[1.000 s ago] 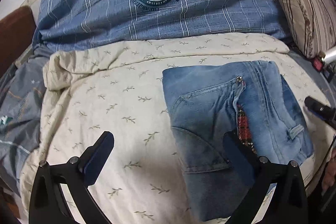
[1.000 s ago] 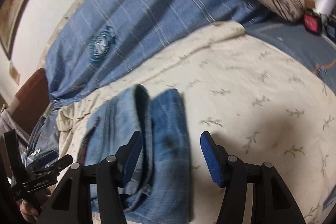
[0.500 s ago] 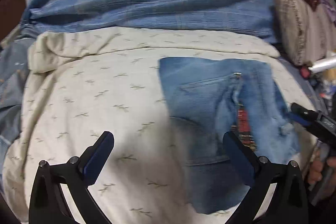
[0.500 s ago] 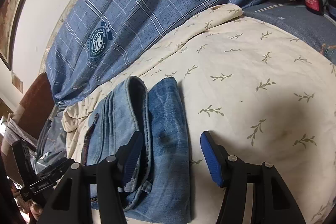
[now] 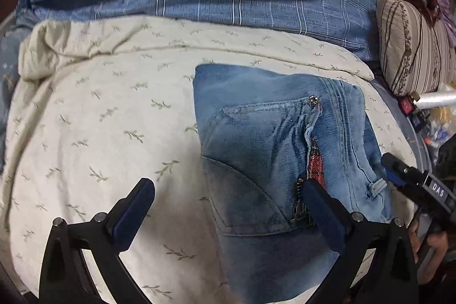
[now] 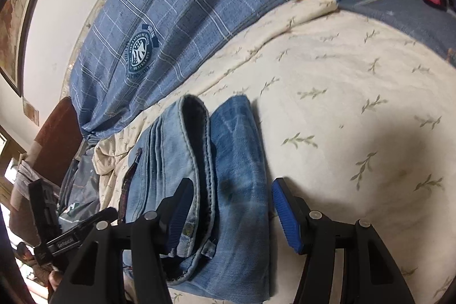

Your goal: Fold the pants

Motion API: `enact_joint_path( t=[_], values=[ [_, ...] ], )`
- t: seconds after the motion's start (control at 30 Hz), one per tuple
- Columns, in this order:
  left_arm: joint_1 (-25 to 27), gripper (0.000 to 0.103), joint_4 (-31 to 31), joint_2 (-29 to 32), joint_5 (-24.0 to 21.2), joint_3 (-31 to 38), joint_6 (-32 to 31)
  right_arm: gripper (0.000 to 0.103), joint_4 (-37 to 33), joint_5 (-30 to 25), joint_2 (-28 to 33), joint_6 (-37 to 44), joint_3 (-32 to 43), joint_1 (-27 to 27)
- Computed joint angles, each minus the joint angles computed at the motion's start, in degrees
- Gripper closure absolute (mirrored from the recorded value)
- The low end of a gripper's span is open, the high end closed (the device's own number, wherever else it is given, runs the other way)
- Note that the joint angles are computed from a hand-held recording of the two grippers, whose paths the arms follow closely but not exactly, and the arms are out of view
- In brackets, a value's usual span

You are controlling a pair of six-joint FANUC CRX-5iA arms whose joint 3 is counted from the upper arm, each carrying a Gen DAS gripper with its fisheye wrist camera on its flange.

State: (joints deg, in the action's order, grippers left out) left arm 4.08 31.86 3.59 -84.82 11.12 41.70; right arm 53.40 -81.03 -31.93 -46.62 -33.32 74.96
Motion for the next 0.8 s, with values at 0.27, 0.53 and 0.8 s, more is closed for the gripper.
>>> enact_joint_path(
  t=[0.27, 0.53, 0.8],
  values=[
    [0.35, 0.000, 1.37, 0.98, -1.28, 0.10, 0.37, 0.042, 0.67, 3.72, -1.59, -1.09, -1.65, -0.88],
    [-1.37, 0.000, 0.10, 1.55, -1.67, 2.02, 0.61, 0.041, 1.37, 6.88, -2.62, -2.02, -3.04, -2.15],
    [-2.43, 0.000, -0.02, -0.76, 1.71, -0.28, -1.55, 0.041, 2.01, 8.20, -2.99, -2.49, -3.70, -2.64]
  ],
)
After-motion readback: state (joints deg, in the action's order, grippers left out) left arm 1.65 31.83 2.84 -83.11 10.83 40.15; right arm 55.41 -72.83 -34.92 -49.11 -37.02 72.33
